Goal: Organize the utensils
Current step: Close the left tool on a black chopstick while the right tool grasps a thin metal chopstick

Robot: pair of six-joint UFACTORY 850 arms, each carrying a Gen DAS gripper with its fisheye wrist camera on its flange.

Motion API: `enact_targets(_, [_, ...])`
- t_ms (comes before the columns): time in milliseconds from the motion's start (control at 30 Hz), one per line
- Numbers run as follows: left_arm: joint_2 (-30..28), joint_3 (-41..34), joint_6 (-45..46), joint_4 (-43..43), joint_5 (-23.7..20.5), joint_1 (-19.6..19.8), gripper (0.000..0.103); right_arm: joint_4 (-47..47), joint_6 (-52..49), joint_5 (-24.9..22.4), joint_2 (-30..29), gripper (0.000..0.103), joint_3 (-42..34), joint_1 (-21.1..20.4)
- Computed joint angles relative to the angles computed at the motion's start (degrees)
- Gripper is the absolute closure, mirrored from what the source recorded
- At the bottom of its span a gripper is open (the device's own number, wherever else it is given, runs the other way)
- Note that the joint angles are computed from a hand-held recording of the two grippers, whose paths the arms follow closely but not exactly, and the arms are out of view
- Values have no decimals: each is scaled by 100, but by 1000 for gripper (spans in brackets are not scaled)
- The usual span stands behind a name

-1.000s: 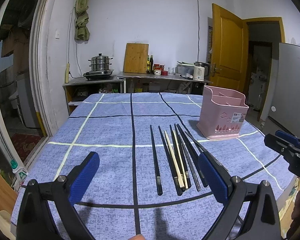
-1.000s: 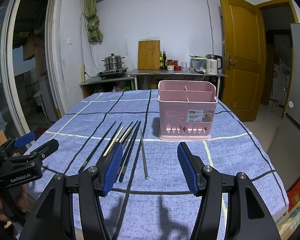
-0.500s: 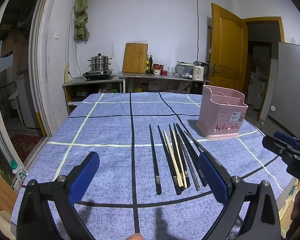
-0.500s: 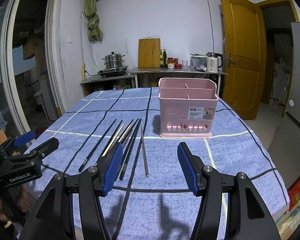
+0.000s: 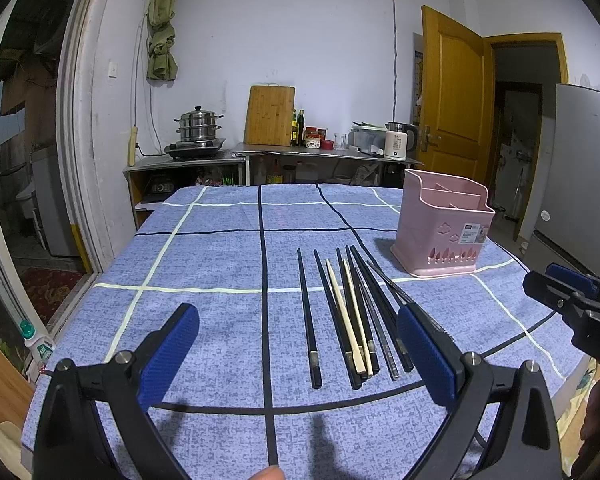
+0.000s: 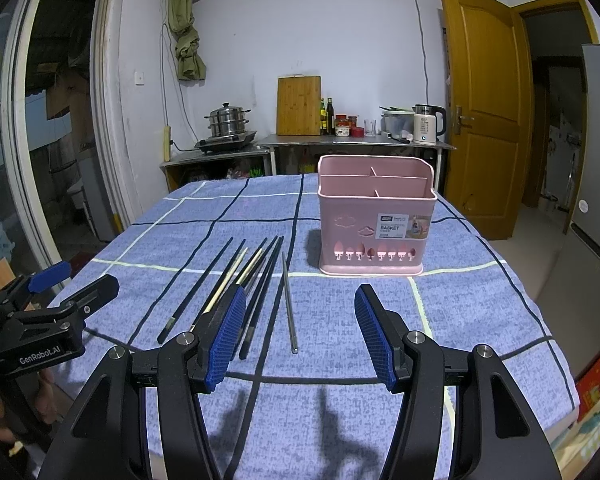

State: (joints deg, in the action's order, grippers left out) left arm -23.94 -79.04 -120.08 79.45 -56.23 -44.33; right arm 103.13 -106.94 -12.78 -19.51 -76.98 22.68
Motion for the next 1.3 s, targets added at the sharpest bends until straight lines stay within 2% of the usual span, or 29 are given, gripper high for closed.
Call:
enact_targets(267, [-12,-1,47,-69,142,57,2,-67,58,2,-24,45,-17,13])
enact_targets(433, [-42,1,294,-276,406,214,2,-720,697,7,-169,45,-189,28])
enact_targets(833, [-242,-215,1048,-1096,1588,942,3,-3596,3371,-293,-984,45,-1225,85])
enact_targets(867, [-298,-292,1209,-1220,1655,996,5,-3914,3626,-318,-1114,45,-1400,107])
enact_targets(933, [-419,-466,1682,-1623,1866,1151,16,-4641,4293,-380,-1341,45,-1712,142])
enact_targets(1100, [-738,-906,2764,-2560,2227,1458,25,-6179,5615,-689,-1935,46,-2546,219])
enact_targets(1300, [-1043,-1323,3742,-3532,2451,1734,39,-7550,6837,-1336,-2717,62,-3661,316])
